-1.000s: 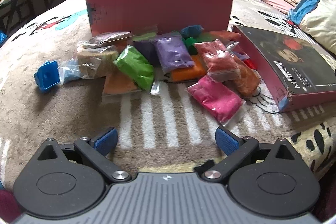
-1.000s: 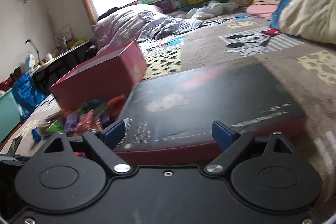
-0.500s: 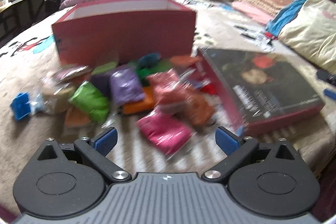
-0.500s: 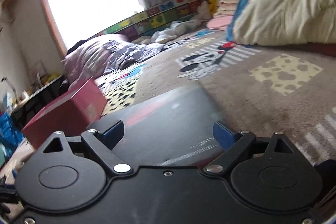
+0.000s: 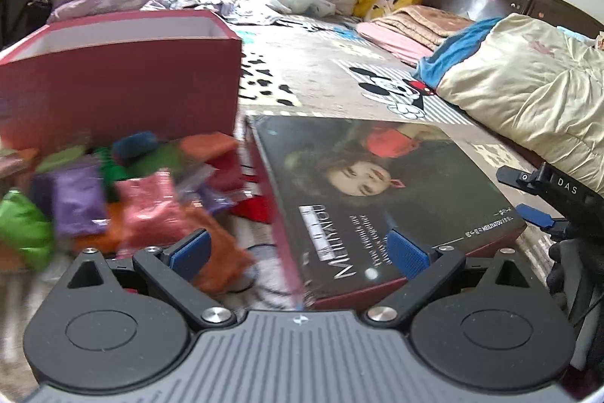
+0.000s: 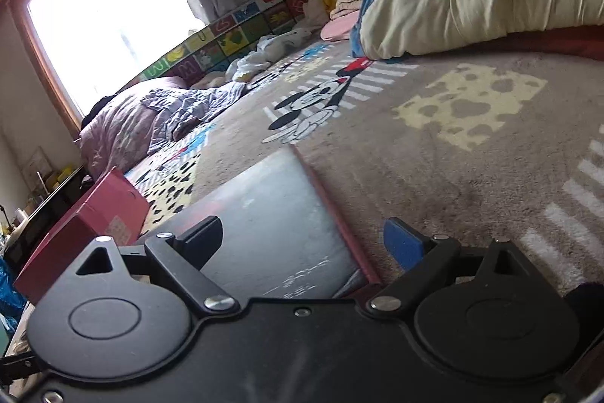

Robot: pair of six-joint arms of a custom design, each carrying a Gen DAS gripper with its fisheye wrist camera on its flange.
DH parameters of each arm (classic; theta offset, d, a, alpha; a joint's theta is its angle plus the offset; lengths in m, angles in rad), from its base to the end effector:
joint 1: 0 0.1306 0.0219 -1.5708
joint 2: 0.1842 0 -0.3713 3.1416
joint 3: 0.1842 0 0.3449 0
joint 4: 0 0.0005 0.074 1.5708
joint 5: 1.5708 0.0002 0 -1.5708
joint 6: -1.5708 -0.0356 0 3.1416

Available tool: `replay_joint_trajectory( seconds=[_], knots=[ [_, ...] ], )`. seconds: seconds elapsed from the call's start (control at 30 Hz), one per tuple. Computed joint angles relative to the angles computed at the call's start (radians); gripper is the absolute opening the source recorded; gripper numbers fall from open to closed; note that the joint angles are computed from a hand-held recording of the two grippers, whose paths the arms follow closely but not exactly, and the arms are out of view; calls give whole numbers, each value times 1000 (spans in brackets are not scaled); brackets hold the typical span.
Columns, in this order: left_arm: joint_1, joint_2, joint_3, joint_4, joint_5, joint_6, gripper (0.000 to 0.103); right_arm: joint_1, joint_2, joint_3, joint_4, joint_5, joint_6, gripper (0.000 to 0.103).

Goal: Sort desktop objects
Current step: 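Move both grippers to opposite edges of the black printed lid, then close both grippers on the edges of the black lid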

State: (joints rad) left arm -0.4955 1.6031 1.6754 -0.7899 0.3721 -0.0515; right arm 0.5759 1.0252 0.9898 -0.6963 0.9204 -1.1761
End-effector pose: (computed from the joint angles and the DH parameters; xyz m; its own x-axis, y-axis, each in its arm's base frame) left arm 0.4566 -0.2621 0.4475 -0.5425 0.3477 -0.7647 0.7128 0.6723 -0.2000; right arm 0.2726 0.1426 0.4017 -0.0614 0.6266 -0.7770 0.5815 0.6551 0.4824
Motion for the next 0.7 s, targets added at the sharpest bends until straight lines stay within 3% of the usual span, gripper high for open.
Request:
replay_joint_trajectory(
  seconds=[0.13,0.33,0.5,0.7],
  knots=[
    [-29,50,39,-11,-19,-8,100,-17,12,-1,12,-46,28,93],
    [-44,116,106,-54,24,-27,100,-37,42,18,-1,-120,69,97],
    [-44,122,123,-76,38,-51,100,-40,33,16,-3,-165,88,98],
    [-7,93,125,-106,67,-95,100,6,22,27,3,-210,204,99]
  ],
)
